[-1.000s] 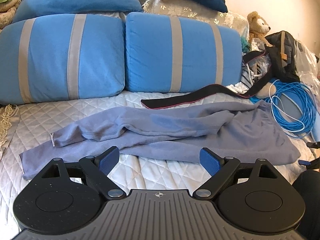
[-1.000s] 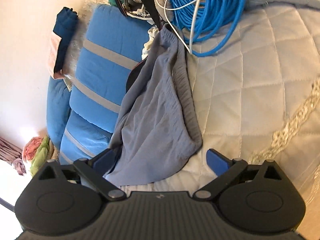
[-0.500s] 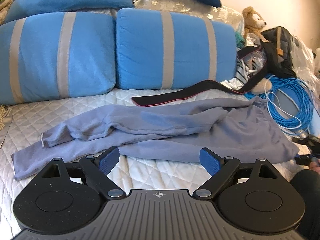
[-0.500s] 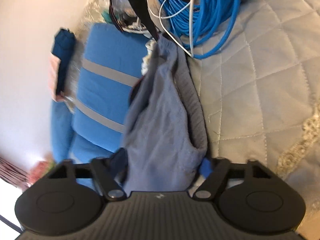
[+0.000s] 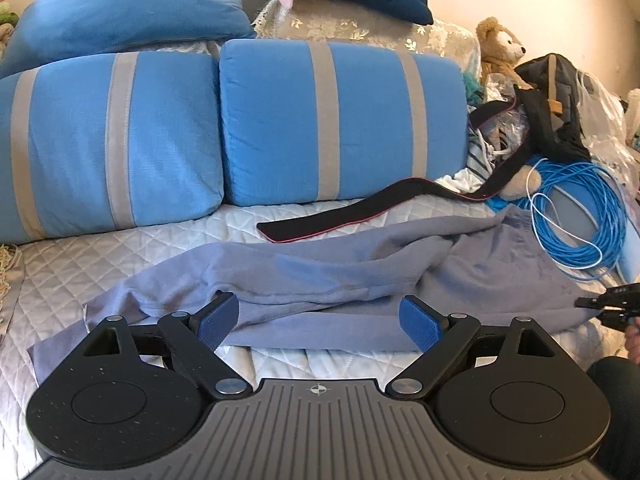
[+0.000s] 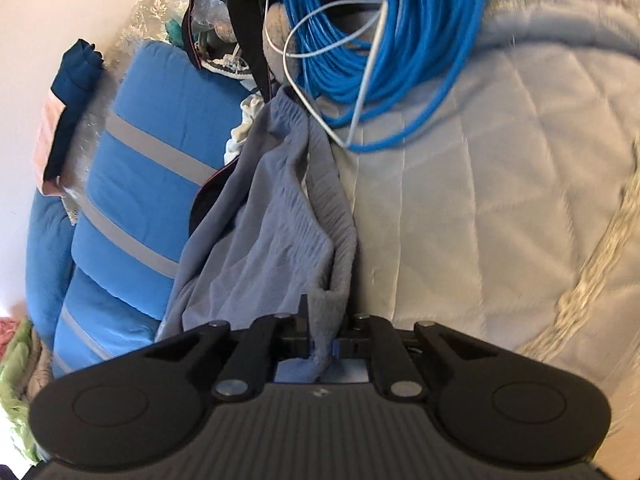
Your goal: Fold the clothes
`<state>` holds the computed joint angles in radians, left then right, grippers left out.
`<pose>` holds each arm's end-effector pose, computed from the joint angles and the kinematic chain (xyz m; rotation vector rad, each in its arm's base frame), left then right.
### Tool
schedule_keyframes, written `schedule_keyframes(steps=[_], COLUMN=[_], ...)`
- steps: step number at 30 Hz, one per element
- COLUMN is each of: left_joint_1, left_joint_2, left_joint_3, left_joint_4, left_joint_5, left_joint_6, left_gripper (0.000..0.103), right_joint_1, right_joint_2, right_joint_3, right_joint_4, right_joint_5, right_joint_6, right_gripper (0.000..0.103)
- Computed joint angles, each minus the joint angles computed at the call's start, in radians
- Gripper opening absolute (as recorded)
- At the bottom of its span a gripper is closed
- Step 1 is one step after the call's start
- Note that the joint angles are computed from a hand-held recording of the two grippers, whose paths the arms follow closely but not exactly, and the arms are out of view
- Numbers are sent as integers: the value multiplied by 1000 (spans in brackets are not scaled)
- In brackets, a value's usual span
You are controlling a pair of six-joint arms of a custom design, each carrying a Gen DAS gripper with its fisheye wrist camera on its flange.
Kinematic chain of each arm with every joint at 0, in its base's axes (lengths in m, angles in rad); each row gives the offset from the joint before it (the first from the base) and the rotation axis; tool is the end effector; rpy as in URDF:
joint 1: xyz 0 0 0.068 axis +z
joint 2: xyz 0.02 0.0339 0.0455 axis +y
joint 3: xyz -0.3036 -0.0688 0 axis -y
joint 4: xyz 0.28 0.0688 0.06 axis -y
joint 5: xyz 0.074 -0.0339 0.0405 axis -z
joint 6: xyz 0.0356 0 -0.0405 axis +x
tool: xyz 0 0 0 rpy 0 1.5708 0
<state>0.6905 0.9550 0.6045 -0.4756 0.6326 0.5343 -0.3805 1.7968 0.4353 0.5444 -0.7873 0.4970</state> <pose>0.1659 0.1098 0.2460 0.1082 2.2046 -0.0948 0.2626 -0.0779 0.0757 0.6234 2.2024 0.9885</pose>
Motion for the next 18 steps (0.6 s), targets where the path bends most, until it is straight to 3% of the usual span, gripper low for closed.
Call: schedule_keyframes(steps=[8,10,11,12,13,14,15,18], left_joint_1=[162,204,224,243,262,281,295,323], left_joint_2=[64,78,86,95,104,112,119,132], left_joint_3=[-18,-25,-28,-31,-34,-37,-41,-46], left_joint_4=[-36,-35,-37,-40,-42,-45,-48,-60], left_joint_5=[92,113,125,136,147,157,163,178], left_joint_6=[80,106,116,126,136,146,155,185], left_gripper=[88,88,88,88,88,88,88,88], right_joint_1=[-62,-40,-28,-15,-3,8,18,40], right_joint_2=[-38,-79,-104,-134,-169,-206,-243,-353], right_joint_3=[56,61,61,60,57,55,52,57], right_joint_4=[-163,-254,-301,-345,-385,-419,-449,-559], right_joint_5=[5,46,71,98,127,155,181,249], right_joint_6=[-146,-185,-205,-221,-233,-243,-251,-289], right_gripper=[9,13,26,51,62,85,97,102])
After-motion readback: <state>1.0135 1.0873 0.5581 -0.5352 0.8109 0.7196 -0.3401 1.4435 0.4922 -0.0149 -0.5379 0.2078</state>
